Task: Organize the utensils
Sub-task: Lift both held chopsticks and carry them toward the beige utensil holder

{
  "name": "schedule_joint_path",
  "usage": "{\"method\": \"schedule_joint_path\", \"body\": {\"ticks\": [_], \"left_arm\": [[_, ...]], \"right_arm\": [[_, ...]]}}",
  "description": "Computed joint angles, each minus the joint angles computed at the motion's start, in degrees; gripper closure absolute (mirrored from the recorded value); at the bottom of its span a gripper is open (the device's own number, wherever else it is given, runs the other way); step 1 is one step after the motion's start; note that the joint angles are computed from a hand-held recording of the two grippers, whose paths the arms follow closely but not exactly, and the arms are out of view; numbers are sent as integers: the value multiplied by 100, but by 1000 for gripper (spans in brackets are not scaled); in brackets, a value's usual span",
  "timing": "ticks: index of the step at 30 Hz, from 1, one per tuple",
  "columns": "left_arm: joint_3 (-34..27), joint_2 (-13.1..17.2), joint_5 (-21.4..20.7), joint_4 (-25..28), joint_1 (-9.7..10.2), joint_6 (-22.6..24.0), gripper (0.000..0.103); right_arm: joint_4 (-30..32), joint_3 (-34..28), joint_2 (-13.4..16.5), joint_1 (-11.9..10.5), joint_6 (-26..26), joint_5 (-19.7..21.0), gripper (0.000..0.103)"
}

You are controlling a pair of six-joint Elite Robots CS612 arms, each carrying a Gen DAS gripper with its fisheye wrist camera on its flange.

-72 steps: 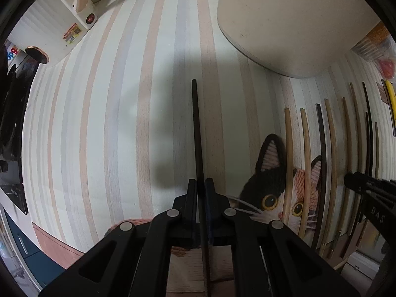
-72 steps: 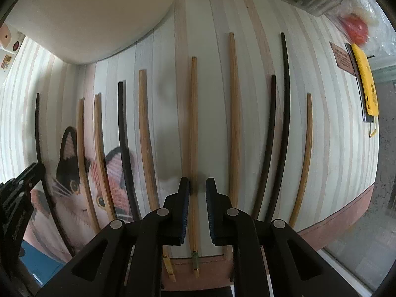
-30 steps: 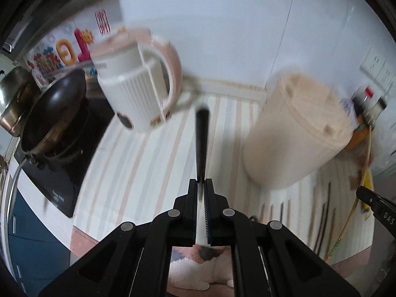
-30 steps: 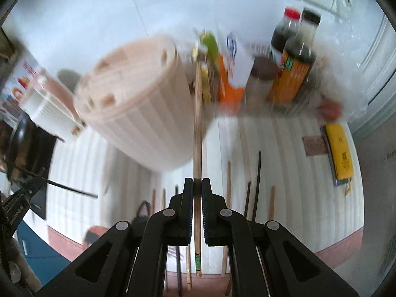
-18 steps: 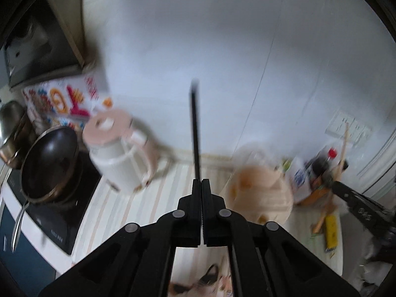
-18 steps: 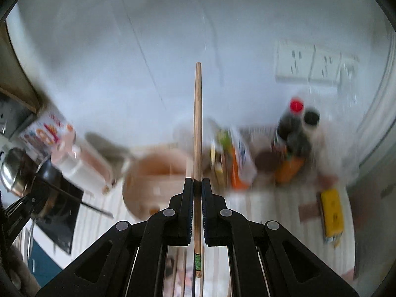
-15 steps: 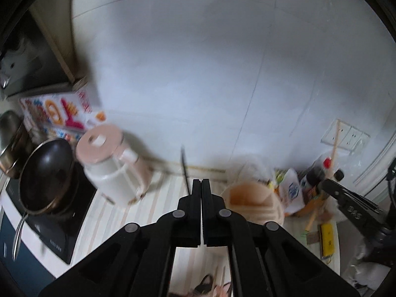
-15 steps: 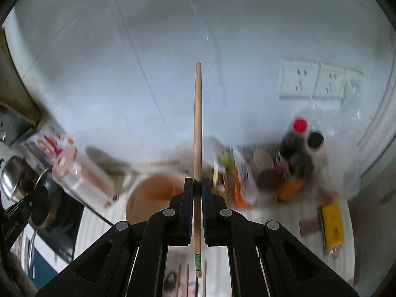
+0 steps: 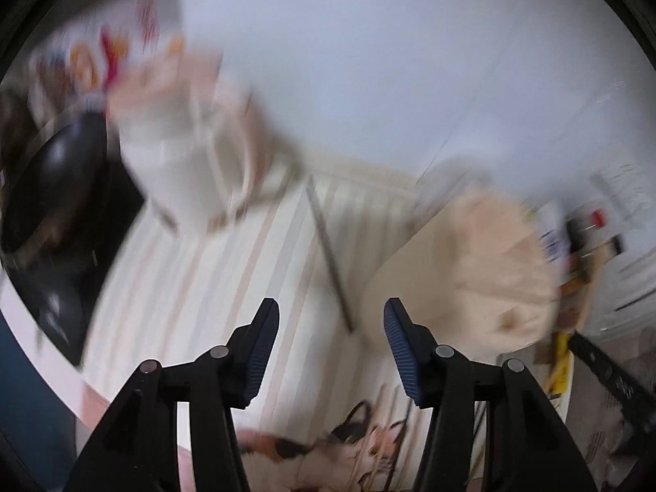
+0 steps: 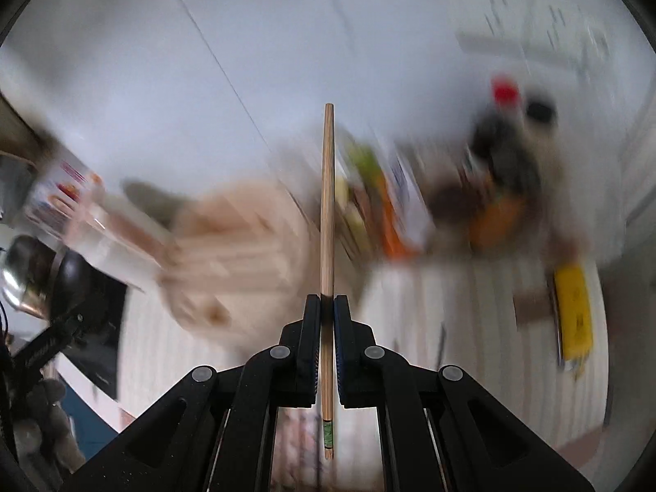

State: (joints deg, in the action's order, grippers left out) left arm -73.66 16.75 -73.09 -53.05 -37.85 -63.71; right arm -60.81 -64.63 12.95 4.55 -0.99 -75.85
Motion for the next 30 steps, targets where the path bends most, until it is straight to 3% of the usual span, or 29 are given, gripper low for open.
{"method": "schedule_joint_path", "body": {"ticks": [3,7,15,20,22,23,25,30], "left_arm": [[-133,366,-599,-90,140,-405,53],[43,581,-1125,-354,340,-809,53],[1120,357,-1318,-671,576,-371,54],[1682,160,-1223,-770,619,-139,55],[2046,-21,-977,-701,584,78,59],[2228,-119,-850,-613,562,149,68],[2379,-198,-704,-643,529,305,97],[2368,-232,-469,-238,430,392,99]], "right_arm": [[535,-162,254,-43,200,-124,97],[892,-155,508,6,398,-490,97],[1056,-146,773,103,714,-1008,97],[1076,-170,825,120,838,-1147,97],[1103,-222,873,132,886,-1205,96],[1120,-233,882,135,915,-1244,97],[1129,-187,866,148,948,-1280,97],[1185,-108,831,159,980,-1336,96]]}}
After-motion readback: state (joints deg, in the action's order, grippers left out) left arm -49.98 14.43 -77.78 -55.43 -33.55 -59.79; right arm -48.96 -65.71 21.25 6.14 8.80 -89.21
